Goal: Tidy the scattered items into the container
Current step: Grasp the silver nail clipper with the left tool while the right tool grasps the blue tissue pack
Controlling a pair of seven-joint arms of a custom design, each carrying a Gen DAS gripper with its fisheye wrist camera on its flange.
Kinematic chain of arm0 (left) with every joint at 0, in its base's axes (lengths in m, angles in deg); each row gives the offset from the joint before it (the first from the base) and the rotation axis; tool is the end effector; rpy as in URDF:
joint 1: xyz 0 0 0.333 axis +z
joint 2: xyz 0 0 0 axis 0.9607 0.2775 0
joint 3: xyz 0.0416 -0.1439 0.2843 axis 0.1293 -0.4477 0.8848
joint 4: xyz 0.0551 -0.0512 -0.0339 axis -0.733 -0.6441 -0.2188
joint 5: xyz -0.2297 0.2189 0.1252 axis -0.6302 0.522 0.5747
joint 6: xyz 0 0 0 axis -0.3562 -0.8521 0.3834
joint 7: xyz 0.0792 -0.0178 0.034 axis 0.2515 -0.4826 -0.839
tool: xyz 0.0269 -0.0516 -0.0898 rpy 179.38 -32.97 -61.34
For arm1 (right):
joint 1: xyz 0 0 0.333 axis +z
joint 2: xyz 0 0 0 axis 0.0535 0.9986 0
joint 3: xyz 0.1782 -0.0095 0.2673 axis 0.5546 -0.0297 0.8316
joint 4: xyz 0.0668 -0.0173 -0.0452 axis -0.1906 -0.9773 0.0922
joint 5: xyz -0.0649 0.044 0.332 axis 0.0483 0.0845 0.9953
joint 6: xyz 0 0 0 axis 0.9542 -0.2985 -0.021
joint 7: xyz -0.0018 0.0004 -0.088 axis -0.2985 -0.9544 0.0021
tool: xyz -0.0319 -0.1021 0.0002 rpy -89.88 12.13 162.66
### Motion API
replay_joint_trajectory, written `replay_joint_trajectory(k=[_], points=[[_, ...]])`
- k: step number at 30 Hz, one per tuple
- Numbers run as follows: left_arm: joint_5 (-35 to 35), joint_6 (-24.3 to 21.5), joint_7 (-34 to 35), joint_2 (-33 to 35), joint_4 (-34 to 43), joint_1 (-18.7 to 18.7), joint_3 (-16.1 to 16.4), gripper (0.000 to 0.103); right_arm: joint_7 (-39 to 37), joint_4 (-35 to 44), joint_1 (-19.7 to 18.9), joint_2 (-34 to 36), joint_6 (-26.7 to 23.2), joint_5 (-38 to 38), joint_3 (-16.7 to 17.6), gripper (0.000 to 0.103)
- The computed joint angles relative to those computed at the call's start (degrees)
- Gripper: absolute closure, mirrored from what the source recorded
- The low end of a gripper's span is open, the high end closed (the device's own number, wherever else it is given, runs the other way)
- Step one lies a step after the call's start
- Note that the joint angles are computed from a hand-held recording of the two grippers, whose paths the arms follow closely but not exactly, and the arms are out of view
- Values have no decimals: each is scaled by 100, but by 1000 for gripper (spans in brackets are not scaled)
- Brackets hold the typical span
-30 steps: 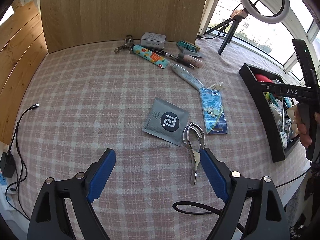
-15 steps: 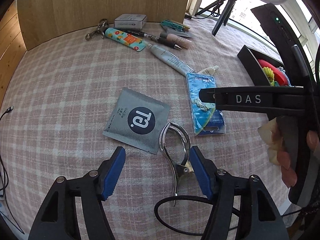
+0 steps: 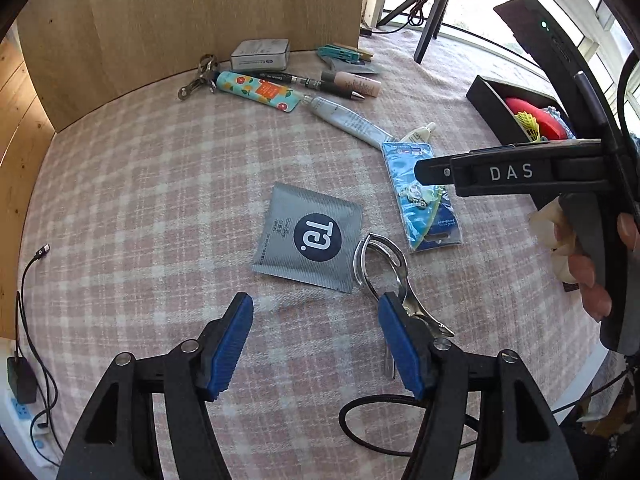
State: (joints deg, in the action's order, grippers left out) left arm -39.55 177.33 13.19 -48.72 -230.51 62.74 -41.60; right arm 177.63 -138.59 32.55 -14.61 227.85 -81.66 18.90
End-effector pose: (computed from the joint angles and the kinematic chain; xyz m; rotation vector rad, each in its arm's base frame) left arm 0.3497 -0.1658 0.4343 -2.1388 1.9528 -0.4158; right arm 0.4845 0.3777 0.4070 -2.3931 1.5137 -0.0428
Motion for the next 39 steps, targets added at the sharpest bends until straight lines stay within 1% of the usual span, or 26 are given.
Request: replay_joint_trajectory(k=[2,3,4,6,8,9,11,12,14,15,17,19,20,21,23,25,27,28,30,32,33,36,38,39], points=[[-151,48,136,-82,-4,-45,139,40,-52,-26,-37,-77,18,38,7,30],[-302,-19,245,-81,37,-108,223,40,-84,-16,-49,-95,6,52,13,30],[-487,-163,355,-100,97,-182,301,43,-98,-6,-48,-128,-46,28,3,30],[-611,-383,521,-367,125,-197,344,44,-250,23,-99,-253,-163,10,-2,30],[-332,-984,595,-771,259,-43,229,44,-552,-235,-225,-684,-208,95,7,31],[-165,-1307,628,-991,329,28,168,43,-699,-233,-281,-827,-322,80,-21,31],[6,-1905,749,-1390,445,67,135,42,-909,-467,-354,-1298,-484,60,-60,31],[67,-2099,800,-1559,461,72,115,41,-964,-531,-382,-1459,-533,5,-88,31],[133,-2198,783,-1763,398,105,66,32,-946,-829,-453,-1846,-439,-77,-147,31],[106,-2057,712,-1794,301,107,43,32,-866,-985,-494,-1974,-310,-54,-170,31],[-70,-1583,626,-1578,140,43,67,32,-751,-1138,-553,-2014,-197,181,-191,31],[-290,-967,558,-1070,70,-46,66,35,-679,-1166,-548,-1806,-90,524,-157,31],[-261,-715,419,-751,104,-16,-65,38,-683,-1137,-520,-1645,-32,619,-118,31],[-203,-538,328,-437,171,4,-146,41,-604,-1085,-473,-1464,37,559,-79,31],[-195,-361,309,134,335,-59,-147,51,-336,-896,-351,-1094,102,286,-41,31],[-149,-235,106,544,441,-43,-158,54,-150,-619,-266,-727,65,174,-36,31],[-120,-84,-98,777,462,-44,-137,54,4,-300,-214,-383,-22,226,-16,31],[-100,-64,-197,861,481,-44,-126,54,100,-118,-161,-215,-110,160,-33,31],[-273,124,-186,948,430,-120,-32,54,411,225,24,73,-313,-202,-144,31],[-30,183,-419,1036,441,-63,-93,54,652,521,173,313,-518,-508,-224,31],[-32,227,-439,1082,434,-84,-80,54,724,614,211,395,-572,-584,-237,31],[-267,436,-425,1157,341,-172,-4,56,732,773,182,562,-610,-474,-147,31],[-245,527,-522,1189,285,-172,-21,60,743,832,214,638,-602,-460,-134,31],[-216,570,-593,1194,253,-167,-33,61,763,861,255,680,-603,-511,-148,31]])
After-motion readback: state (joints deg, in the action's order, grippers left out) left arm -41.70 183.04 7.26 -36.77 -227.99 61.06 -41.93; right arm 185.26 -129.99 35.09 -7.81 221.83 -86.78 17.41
